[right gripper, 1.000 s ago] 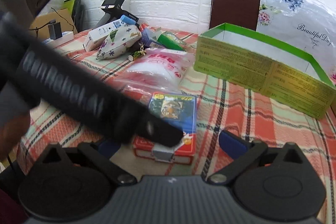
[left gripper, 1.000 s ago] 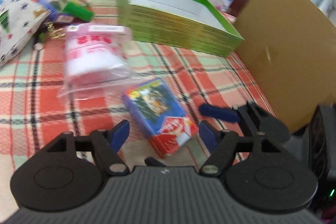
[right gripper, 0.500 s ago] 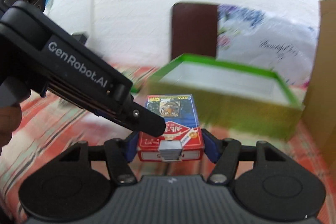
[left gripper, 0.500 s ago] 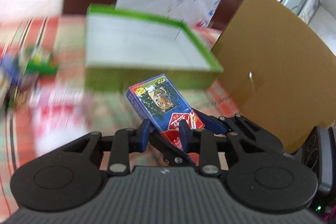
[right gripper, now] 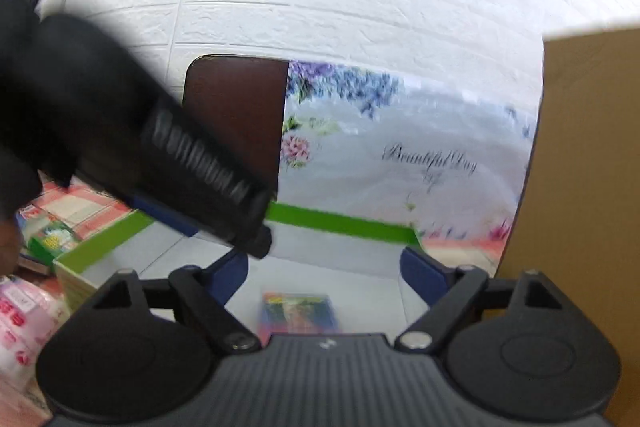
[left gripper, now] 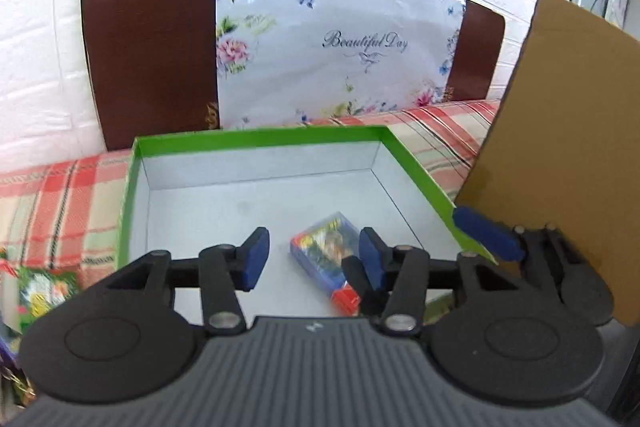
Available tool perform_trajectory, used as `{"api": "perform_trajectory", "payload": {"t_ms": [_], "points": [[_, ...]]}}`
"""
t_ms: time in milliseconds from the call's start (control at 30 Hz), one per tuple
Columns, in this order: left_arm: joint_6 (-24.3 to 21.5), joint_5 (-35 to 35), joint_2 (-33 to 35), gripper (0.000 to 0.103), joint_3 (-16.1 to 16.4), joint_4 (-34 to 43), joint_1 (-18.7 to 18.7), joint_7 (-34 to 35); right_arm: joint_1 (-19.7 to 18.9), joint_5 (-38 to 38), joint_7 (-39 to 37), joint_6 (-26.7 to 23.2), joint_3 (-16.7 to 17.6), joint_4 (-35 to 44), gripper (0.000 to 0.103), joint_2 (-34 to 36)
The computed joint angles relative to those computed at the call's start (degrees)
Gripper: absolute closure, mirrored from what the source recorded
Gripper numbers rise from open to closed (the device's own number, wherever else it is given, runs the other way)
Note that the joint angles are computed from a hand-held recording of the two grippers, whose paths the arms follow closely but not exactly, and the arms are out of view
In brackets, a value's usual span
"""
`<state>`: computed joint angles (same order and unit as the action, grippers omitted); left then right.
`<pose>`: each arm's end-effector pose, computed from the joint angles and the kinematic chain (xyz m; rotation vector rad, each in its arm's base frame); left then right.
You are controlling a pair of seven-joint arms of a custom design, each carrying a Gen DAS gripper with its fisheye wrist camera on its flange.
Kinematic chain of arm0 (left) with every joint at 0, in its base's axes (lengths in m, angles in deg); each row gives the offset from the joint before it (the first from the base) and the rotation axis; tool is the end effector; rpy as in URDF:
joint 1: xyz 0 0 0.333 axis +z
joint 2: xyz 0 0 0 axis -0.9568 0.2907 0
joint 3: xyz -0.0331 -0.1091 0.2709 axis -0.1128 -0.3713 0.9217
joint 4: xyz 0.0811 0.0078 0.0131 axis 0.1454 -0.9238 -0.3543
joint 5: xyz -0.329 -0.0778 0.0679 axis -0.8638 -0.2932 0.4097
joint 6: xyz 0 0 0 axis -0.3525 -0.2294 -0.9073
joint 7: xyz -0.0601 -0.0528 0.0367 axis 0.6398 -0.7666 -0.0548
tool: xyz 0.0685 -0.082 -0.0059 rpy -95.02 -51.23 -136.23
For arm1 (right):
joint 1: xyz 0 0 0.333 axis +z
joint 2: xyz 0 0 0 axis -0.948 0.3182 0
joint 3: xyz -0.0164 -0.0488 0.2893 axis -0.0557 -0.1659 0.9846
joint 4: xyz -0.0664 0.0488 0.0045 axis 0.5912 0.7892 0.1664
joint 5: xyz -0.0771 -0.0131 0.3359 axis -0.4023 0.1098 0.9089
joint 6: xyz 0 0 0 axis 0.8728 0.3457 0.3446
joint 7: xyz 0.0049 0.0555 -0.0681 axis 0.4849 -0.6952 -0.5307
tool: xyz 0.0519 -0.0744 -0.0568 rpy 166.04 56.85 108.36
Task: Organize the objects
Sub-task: 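Open the left gripper to drop the card box, then withdraw, then grasp the white packet with pink print using the left gripper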
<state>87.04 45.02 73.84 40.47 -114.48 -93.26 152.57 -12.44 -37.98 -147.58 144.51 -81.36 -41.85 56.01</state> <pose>0.6310 -0.4182 0.4243 -0.8673 2.5002 -1.3466 0.4853 0.5071 0.3621 -1.0880 1.8630 -1.4329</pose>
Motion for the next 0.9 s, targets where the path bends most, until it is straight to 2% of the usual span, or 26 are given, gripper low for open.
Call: {"api": "perform_trajectory", "payload": {"t_ms": [33, 67, 100, 167, 367, 400, 500, 600, 667, 767, 900], "points": [[-0.4, -3.9, -1.8, 0.049, 0.5, -2.6, 0.8, 3.7, 0.4, -0.2, 1.8, 0.5, 0.1, -1.9, 0.017, -0.9], [2.3, -4.9, -4.2, 0.049, 0.3, -7.2, 1.9, 4.9, 0.6, -0.1, 2.3, 0.3, 0.4, -2.2, 0.017, -0.9], [6.7, -2.0, -5.4, 0.050, -1.8, -11.3, 3.8, 3.3, 1.1, 0.1, 2.6, -0.7, 0.7, -1.9, 0.016, -0.5], [10.1, -2.6, -7.7, 0.050, -3.3, -16.4, 5.8, 4.2, 2.2, 0.2, 4.6, -2.4, 0.9, -2.6, 0.015, -0.6], [12.3, -7.2, -13.0, 0.049, -10.3, -26.8, 14.1, 8.5, 2.1, 2.7, 8.3, -1.6, 3.1, -4.4, 0.011, -2.4], [13.4, -8.3, -14.0, 0.048, -11.8, -28.9, 15.9, 9.8, 3.0, 3.2, 8.8, -2.4, 3.6, -4.1, 0.011, -2.2], [15.2, -13.0, -16.7, 0.047, -17.0, -35.5, 23.0, 13.8, 2.9, 3.3, 9.3, -0.5, 4.2, -5.4, 0.011, -3.4], [16.2, -17.9, -19.6, 0.047, -20.1, -41.5, 29.7, 16.8, 2.6, 2.7, 7.8, 3.0, 4.9, -4.8, 0.015, -3.2], [16.3, -20.6, -21.4, 0.047, -20.4, -44.4, 32.9, 18.6, 2.3, 2.5, 6.1, 6.2, 5.0, -3.2, 0.017, -2.1], [14.4, -23.8, -23.2, 0.047, -17.9, -45.9, 34.9, 19.1, 1.4, 4.3, 1.2, 11.5, 4.9, 2.6, 0.021, 1.6], [10.3, -26.6, -22.9, 0.046, -12.6, -43.3, 33.9, 16.6, 0.6, 7.8, -9.0, 16.1, 4.0, 16.0, 0.021, 9.7]]}}
